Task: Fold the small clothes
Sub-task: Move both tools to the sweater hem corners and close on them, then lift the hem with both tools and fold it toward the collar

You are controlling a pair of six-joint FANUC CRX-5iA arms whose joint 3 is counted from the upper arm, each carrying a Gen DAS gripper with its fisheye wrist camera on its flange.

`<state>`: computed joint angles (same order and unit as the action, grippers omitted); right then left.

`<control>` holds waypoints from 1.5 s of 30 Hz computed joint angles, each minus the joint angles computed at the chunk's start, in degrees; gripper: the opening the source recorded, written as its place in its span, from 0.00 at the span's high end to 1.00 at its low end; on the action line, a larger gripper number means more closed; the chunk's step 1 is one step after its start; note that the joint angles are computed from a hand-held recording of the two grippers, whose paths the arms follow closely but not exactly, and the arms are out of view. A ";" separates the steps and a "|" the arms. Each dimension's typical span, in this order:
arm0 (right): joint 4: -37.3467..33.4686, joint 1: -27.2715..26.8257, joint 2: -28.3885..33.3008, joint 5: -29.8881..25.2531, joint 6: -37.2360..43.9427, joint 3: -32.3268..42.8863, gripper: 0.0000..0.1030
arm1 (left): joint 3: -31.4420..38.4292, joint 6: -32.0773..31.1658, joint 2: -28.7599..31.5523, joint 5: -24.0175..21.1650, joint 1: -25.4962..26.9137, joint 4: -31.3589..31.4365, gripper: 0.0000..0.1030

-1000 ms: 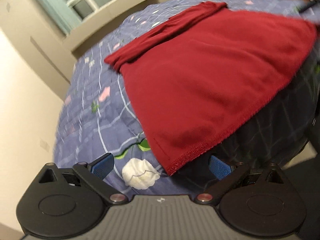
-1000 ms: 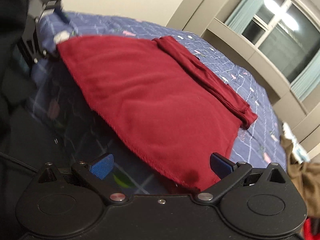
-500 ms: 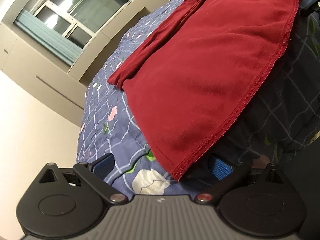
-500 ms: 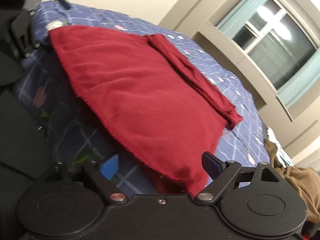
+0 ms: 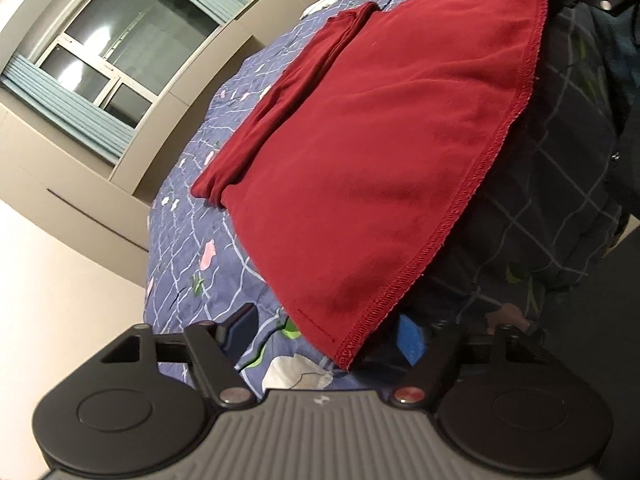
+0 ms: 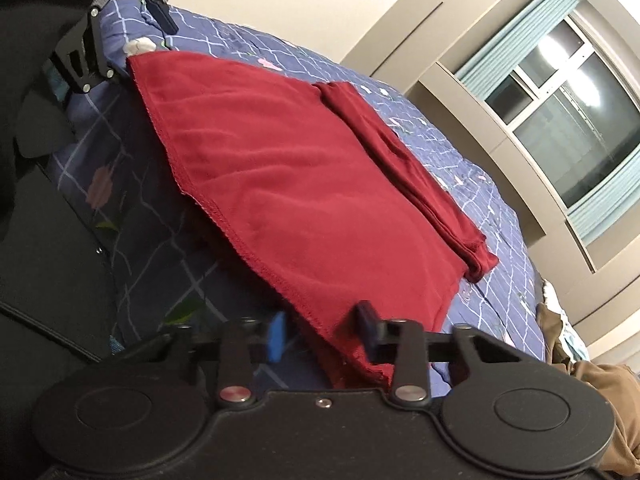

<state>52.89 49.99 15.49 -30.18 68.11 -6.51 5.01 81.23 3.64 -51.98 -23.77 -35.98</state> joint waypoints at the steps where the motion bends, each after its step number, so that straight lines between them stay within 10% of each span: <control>1: -0.51 0.00 0.00 0.15 0.37 0.13 0.73 | -0.42 -1.26 -0.40 0.64 0.49 1.10 0.33; 17: -9.76 0.09 -0.17 -0.61 3.14 3.76 0.81 | -4.25 -15.86 -3.09 9.31 5.14 9.72 0.86; 27: -5.72 -0.19 -0.58 -1.23 -0.54 1.29 0.70 | -3.52 -15.06 -2.82 8.63 5.34 9.59 0.92; 45: -14.47 -3.39 0.38 0.90 4.31 9.08 0.93 | 6.12 -4.29 1.02 5.16 6.53 10.24 0.93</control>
